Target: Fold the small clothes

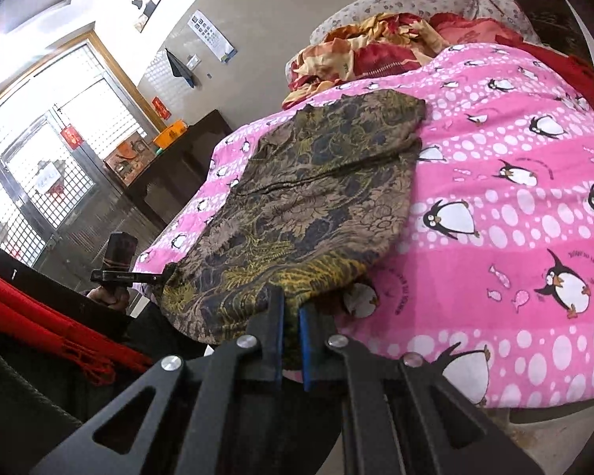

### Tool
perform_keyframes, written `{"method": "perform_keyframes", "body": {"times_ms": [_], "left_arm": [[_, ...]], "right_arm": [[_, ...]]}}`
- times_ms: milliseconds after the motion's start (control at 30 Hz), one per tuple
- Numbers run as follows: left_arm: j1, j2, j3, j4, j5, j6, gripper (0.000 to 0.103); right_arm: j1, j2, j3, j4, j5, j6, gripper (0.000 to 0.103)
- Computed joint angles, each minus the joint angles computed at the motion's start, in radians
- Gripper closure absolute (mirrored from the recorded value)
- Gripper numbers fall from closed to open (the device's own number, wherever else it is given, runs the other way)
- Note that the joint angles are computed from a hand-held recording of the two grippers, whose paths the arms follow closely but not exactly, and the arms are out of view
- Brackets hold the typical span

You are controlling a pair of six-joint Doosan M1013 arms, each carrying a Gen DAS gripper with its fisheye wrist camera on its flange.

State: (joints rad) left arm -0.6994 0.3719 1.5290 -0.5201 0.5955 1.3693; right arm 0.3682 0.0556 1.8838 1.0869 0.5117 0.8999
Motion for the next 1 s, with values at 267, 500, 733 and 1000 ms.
{"method": "perform_keyframes", "body": {"times_ms": [267, 500, 733, 1000], "left_arm": [[0.002, -0.039, 0.053, -0.058, 0.029, 0.058, 0.103], [0.013, -0.034, 0.071, -0.218, -0.005, 0.179, 0.096], [-0.004, -0.049, 0.069, -0.102, -0.106, 0.115, 0.103], [-0.001, -0.141, 0.123, -0.411, -0.269, 0.500, 0.103]], "right_arm": [[-0.007, 0.004, -0.009, 0.009, 0.019, -0.024, 0.096], [-0.001, 0.019, -0.029, -0.063, 0.040, 0.048, 0.096], [0.006, 0.013, -0.025, -0.051, 0.022, 0.046, 0.096], [0.020, -0.031, -0.028, 0.010, 0.037, -0.069, 0.098]]}}
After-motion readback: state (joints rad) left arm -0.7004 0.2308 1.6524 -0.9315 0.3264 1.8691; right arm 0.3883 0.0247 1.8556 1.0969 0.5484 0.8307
